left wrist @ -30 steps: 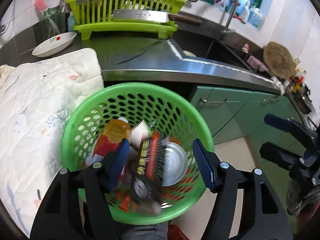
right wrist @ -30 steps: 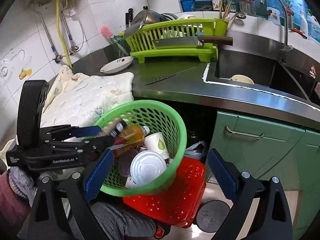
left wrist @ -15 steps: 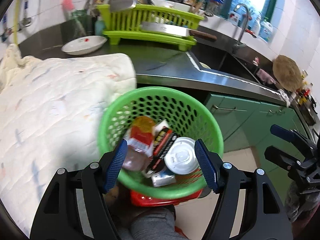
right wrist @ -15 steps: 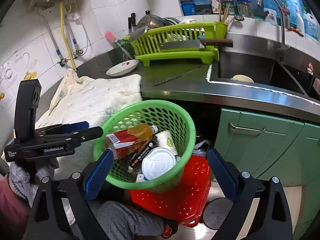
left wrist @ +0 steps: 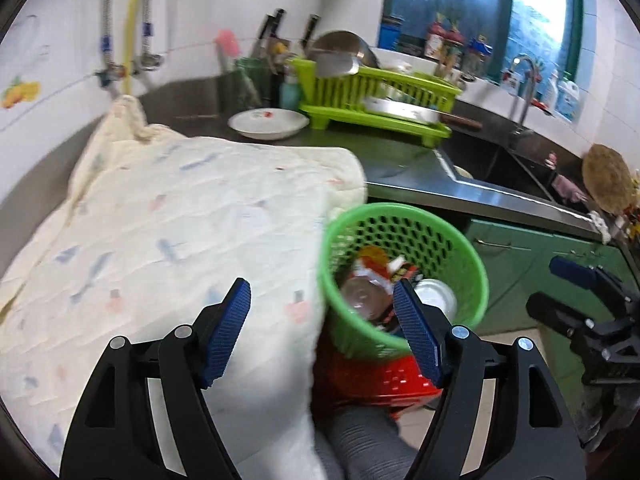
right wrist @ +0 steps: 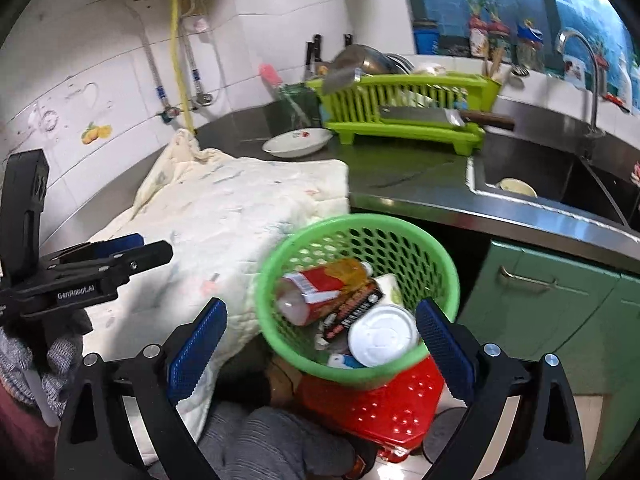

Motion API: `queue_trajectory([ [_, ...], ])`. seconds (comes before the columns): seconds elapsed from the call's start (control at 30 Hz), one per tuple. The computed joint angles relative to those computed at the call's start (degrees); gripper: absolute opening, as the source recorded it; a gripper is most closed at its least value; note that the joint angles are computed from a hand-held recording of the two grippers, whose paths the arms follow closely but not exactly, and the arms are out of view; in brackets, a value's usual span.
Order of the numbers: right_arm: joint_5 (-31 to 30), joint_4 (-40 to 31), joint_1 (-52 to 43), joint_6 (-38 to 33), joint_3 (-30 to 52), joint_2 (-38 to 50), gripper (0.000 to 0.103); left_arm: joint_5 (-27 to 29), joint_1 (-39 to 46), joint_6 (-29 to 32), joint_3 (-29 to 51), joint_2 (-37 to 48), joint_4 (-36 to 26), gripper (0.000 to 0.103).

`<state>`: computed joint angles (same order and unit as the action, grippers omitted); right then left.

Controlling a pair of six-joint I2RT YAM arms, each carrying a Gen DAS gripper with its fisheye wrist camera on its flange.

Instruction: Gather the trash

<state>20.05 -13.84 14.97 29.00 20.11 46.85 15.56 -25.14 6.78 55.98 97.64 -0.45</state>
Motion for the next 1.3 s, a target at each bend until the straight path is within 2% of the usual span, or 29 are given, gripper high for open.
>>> queue_trajectory([
  [0.23,5.9,0.7,9.3,4.2,5.3,7.0,0.092,0.5,7.7,0.2,-6.2,-7.8,0.7,0.087],
  [0.4,8.6,0.5,12.8,4.7,8.8,10.8,0.092,0.8,12.3,0.5,-9.6,-12.6,1.4,0.091],
  [0.77,15.6,-1.4,19.6,7.0,12.6,13.4,0.094,-2.0,16.7,-0.3,-16.3,-19.7,5.5,0.093],
  [1.3,22.3,-4.5,25.3,12.3,12.7,14.1,0.094,-0.8,19.0,-1.9,-18.6,-20.8,6.7,0.094],
])
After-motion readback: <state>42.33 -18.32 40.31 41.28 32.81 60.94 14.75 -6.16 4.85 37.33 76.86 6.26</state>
